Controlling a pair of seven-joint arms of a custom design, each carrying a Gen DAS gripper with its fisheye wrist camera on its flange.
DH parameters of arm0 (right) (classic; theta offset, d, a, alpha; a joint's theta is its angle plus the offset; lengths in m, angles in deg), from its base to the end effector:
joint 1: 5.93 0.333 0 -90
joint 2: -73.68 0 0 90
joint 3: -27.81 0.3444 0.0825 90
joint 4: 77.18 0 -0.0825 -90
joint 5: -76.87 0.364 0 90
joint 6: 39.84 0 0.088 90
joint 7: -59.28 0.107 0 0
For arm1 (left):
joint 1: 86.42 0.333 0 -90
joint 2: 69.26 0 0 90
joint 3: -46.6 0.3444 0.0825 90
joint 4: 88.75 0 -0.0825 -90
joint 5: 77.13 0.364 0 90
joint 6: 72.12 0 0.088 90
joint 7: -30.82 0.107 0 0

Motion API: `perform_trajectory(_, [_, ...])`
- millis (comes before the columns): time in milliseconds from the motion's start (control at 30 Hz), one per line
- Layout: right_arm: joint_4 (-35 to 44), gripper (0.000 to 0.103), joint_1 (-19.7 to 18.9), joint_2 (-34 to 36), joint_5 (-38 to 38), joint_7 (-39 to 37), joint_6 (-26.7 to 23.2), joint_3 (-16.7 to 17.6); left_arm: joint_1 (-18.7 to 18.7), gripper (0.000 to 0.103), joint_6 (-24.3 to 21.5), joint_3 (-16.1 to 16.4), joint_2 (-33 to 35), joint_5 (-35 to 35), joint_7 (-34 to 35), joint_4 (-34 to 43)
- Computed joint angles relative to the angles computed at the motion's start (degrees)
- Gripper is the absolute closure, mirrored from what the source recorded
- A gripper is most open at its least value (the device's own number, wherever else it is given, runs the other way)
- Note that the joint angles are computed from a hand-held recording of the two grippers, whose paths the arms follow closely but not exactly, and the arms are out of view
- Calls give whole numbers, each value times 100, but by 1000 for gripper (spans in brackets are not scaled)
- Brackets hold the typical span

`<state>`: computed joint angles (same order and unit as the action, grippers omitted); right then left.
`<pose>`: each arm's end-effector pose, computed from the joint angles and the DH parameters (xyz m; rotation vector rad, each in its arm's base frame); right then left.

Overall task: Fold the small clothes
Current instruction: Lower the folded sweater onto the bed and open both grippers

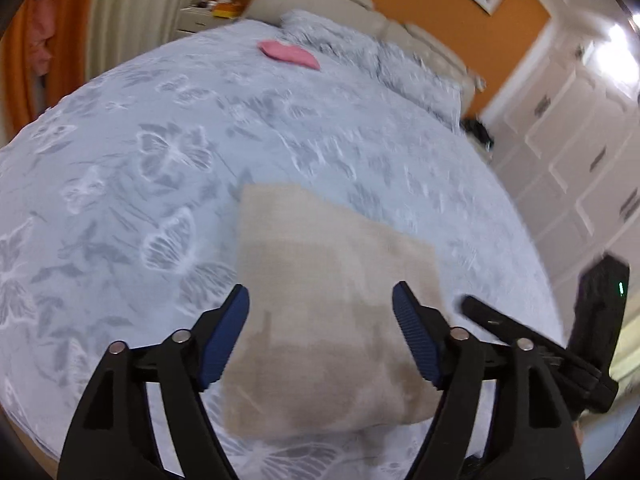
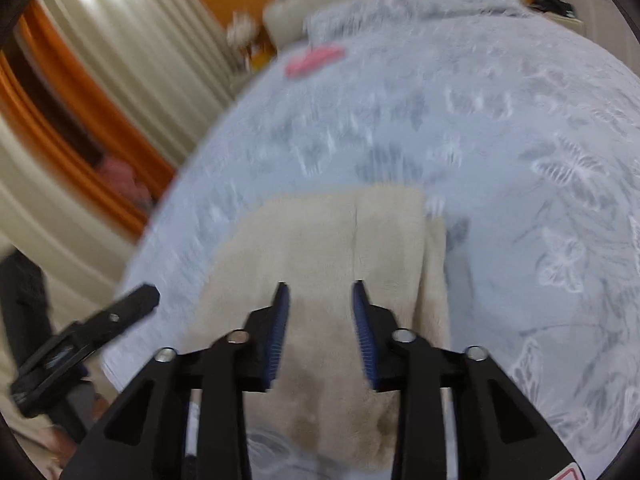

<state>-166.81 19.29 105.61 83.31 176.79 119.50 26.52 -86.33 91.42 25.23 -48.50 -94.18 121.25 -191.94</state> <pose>0.6773 0.2991 0.4307 -1.6278 1.8859 -0.2050 0.6496 -0.1998 0.4750 -1.9215 2.0260 -1.0853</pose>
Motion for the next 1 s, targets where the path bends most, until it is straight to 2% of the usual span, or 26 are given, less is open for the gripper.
perform_trajectory(33, [175, 79, -36, 165, 35, -40, -403, 8, -244, 30, -149, 222, 125, 325, -225, 87])
perform_trajectory(67, [317, 91, -74, 309, 24, -15, -670, 24, -611, 30, -445, 589, 306, 828, -662, 246])
perform_trajectory(100, [349, 95, -61, 378, -4, 55, -851, -19, -893, 31, -551, 894, 389, 1292, -1053, 293])
perform_trajectory(133, [261, 95, -89, 300, 30, 52, -755, 14, -1121, 31, -564, 1136, 383, 1751, -1378, 268])
perform_trajectory(167, [126, 92, -91, 111, 62, 67, -614, 38, -1230, 31, -468, 1249, 305, 2093, -1548, 168])
perform_trajectory(200, [-6, 91, -19, -36, -19, 117, -463, -19, -1172, 30, -345, 1179, 183, 2206, -1550, 25])
perform_trajectory(267, [-369, 91, 163, -367, -284, 197, -111, -151, -812, 30, -315, 818, -21, 1946, -1403, -160])
perform_trajectory(333, [-648, 91, 156, -529, -305, 215, 20, -101, -613, 29, -306, 647, -73, 1721, -1335, -260])
perform_trajectory(367, [-665, 91, 95, -459, -231, 195, -90, -30, -626, 28, -336, 688, -34, 1759, -1399, -254])
perform_trajectory(400, [-640, 97, 55, -370, -186, 208, -287, -5, -788, 24, -470, 887, 28, 2026, -1630, -216])
perform_trajectory(433, [-590, 100, -40, -213, -69, 214, -489, 85, -848, 19, -580, 943, 49, 2173, -1723, -225])
perform_trajectory(467, [-701, 101, -168, -179, 184, 124, -372, 242, -852, 18, -662, 940, 114, 2248, -1731, -203])
perform_trajectory(533, [-863, 101, -95, -349, 241, 256, -199, 174, -819, 19, -730, 909, 47, 2283, -1791, -307])
perform_trajectory(600, [-997, 90, 182, -627, -108, 494, -71, -91, -701, 21, -632, 796, -221, 2143, -1747, -530])
perform_trajectory(667, [-1066, 90, 379, -804, -514, 678, -62, -262, -774, 21, -535, 881, -452, 2302, -1880, -715])
perform_trajectory(733, [-1254, 90, 364, -953, -606, 722, 14, -184, -852, 21, -567, 956, -561, 2489, -2015, -785])
perform_trajectory(867, [-1370, 90, 418, -928, -892, 968, -318, -204, -977, 21, -723, 1007, -683, 2774, -2235, -799])
perform_trajectory(933, [-1540, 86, 415, -991, -960, 1094, -160, -197, -1022, 21, -727, 1006, -759, 2908, -2296, -840])
perform_trajectory(967, [-1560, 68, 428, -1020, -1013, 1169, -182, -212, -1035, 21, -752, 1001, -780, 2948, -2312, -845])
perform_trajectory(1000, [-1643, 47, 500, -1083, -1127, 1350, -178, -277, -1048, 21, -815, 1003, -751, 2989, -2325, -787])
